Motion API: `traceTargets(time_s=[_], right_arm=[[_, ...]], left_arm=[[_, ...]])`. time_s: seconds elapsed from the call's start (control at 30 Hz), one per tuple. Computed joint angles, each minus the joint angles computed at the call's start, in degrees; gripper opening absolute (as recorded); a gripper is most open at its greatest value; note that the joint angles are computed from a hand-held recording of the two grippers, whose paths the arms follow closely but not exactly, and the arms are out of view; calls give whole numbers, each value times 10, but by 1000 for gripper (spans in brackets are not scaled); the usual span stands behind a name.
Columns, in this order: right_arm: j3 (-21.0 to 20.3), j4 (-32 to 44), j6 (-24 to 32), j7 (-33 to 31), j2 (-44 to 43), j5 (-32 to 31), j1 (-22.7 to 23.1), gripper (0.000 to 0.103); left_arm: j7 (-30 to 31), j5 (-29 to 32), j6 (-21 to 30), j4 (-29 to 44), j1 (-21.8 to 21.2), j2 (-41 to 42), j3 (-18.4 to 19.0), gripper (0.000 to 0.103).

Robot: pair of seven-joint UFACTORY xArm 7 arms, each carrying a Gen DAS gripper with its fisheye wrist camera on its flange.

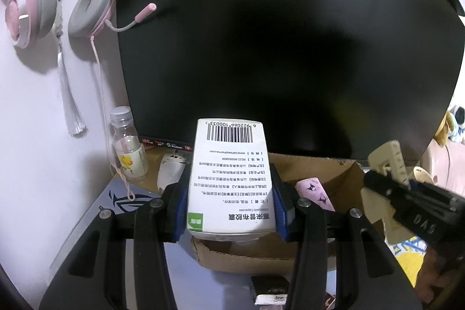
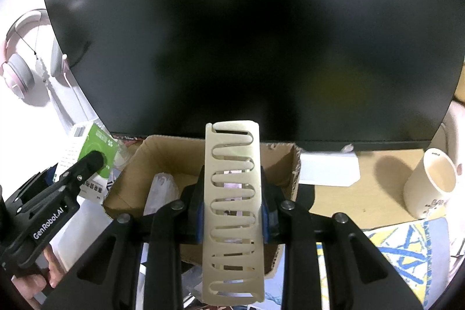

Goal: Organize objects

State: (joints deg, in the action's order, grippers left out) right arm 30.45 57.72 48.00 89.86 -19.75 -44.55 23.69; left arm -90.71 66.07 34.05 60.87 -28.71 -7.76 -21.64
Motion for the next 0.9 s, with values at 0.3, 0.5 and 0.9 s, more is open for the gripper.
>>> traceTargets(time_s=[0.3, 0.5, 0.9], right_arm=[[-3, -2, -15, 13, 11, -19, 0, 31], [-4, 0, 14, 41, 21, -22, 2, 31], [-19, 16, -13, 21, 51, -53, 22, 31]], left_arm=[[-28, 37, -20, 7, -10, 25, 9, 46], [-37, 47, -20, 10, -18, 36, 17, 46], [8, 19, -42, 27, -34, 86, 46, 46]])
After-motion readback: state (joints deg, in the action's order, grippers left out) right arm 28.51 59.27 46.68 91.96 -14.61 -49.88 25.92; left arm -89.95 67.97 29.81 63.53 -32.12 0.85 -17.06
